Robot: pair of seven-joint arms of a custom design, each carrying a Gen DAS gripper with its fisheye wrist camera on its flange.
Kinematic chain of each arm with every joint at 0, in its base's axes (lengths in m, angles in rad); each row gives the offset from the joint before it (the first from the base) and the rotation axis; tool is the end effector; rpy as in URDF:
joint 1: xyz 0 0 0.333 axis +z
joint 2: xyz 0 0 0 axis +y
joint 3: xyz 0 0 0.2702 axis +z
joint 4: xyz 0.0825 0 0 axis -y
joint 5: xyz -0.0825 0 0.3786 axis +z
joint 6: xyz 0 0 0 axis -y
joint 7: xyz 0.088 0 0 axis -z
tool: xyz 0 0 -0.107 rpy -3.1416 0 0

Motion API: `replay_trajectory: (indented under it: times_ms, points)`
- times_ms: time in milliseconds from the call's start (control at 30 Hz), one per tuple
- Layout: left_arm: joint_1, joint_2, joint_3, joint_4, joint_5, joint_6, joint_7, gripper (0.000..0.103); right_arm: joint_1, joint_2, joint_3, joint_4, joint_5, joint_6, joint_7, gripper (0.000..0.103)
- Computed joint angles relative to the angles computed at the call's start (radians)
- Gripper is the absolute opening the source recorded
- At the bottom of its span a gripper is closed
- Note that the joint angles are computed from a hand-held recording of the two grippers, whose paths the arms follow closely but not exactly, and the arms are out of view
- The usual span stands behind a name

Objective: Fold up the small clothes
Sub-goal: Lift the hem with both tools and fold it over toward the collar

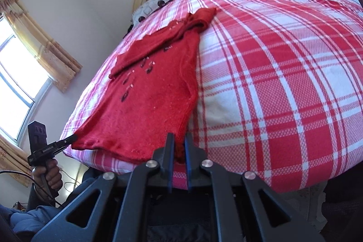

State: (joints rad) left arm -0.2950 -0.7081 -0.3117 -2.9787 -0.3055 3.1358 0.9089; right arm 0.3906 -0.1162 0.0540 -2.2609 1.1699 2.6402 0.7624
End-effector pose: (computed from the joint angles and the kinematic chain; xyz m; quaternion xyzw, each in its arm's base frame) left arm 0.3226 -0.1760 0.4007 -0.7429 0.5243 -0.4029 0.1045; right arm 0.4914 0.2082 0.4093 -0.7353 0.5269 0.0426 0.4242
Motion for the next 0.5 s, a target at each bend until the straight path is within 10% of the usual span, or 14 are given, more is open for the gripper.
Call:
replay_trajectory:
  times_ms: [500]
  points:
    - [-0.037,0.013,0.078,0.015,-0.033,0.096,0.065,0.006,-0.006,-0.022,-0.008,0.031,0.090,-0.042,-0.058,0.011]
